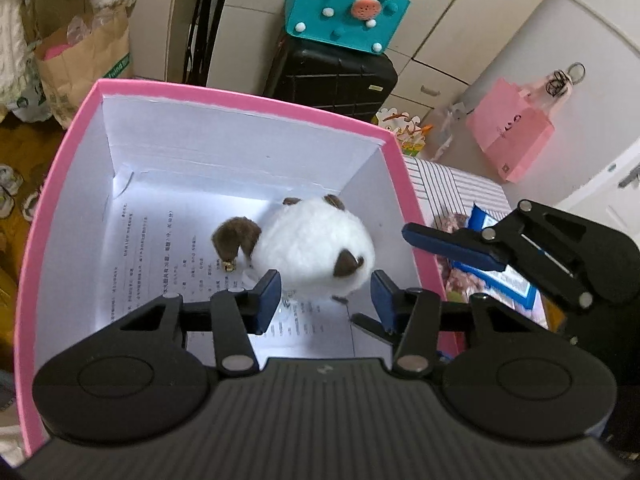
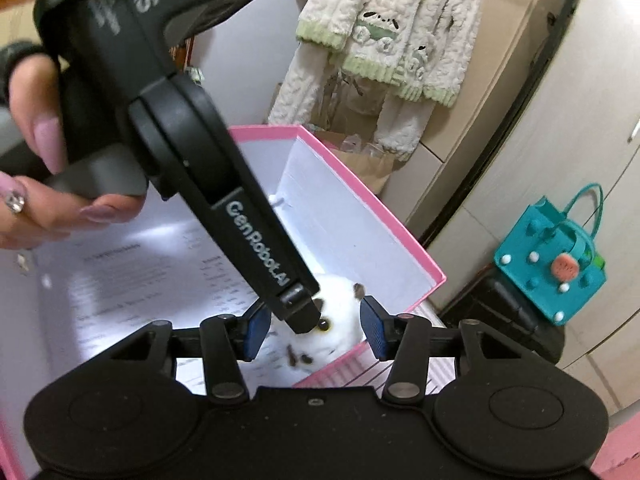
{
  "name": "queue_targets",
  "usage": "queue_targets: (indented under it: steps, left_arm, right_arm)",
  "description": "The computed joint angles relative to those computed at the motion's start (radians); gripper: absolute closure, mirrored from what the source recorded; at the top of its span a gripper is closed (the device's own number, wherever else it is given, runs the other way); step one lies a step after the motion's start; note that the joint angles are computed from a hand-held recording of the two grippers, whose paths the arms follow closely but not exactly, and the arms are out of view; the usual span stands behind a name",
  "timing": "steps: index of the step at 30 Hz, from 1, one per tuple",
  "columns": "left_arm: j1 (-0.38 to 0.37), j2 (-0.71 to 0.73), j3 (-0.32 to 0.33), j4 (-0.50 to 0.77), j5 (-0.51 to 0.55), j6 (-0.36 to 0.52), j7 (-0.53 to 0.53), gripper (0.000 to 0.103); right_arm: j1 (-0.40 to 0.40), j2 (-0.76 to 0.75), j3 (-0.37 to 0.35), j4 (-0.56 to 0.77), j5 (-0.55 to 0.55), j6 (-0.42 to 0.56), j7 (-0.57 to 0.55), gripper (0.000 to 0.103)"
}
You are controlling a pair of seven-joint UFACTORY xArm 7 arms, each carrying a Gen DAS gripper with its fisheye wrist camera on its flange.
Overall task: Organize soft objects
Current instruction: 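Lower the plush dog into the box and open the left gripper, then move the left gripper back toward the pink pom-pom on the table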
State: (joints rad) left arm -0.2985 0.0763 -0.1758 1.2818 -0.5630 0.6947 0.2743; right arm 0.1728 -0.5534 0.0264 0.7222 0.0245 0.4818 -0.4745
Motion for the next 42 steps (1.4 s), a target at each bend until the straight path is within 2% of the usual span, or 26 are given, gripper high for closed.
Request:
queue_targets:
  steps: [7,11,16,19,26,36,42]
  left_arm:
    - [-0.02,-0.171,0.015,-0.12,0.073,-0.034,0.028,0.054]
    - [-0.04,-0.267,0.032,-0.17,0.09,-0.018,0.033,0.051]
    - [-0.057,-0.381,0.027,-0.208,0.188,0.037,-0.027,0.046]
    - [-0.066,-0.445,0.021,-0.223,0.24,0.082,-0.065,0.043]
    - [-0.115,-0.614,0.015,-0.3,0.288,0.119,-0.06,0.035]
    - [-0.196,-0.737,-0.009,-0.382,0.29,0.178,-0.037,0.032]
    - [-0.258,-0.774,-0.029,-0.415,0.264,0.205,-0.011,0.031]
  right_arm:
    - [0.069,-0.129,-0.08,-0.018,0.153,0.132,-0.023,0.049]
    - [0.081,-0.216,-0.098,-0.032,0.214,0.218,-0.009,0.049]
    - [0.079,-0.288,-0.097,-0.014,0.253,0.309,0.024,0.048]
    - [0.075,-0.323,-0.095,0.006,0.263,0.358,0.044,0.048]
    - [0.051,-0.454,-0.08,0.013,0.243,0.463,0.093,0.048]
    - [0.013,-0.668,-0.082,-0.045,0.199,0.6,0.151,0.046]
    - [-0.02,-0.796,-0.112,-0.108,0.175,0.681,0.168,0.046]
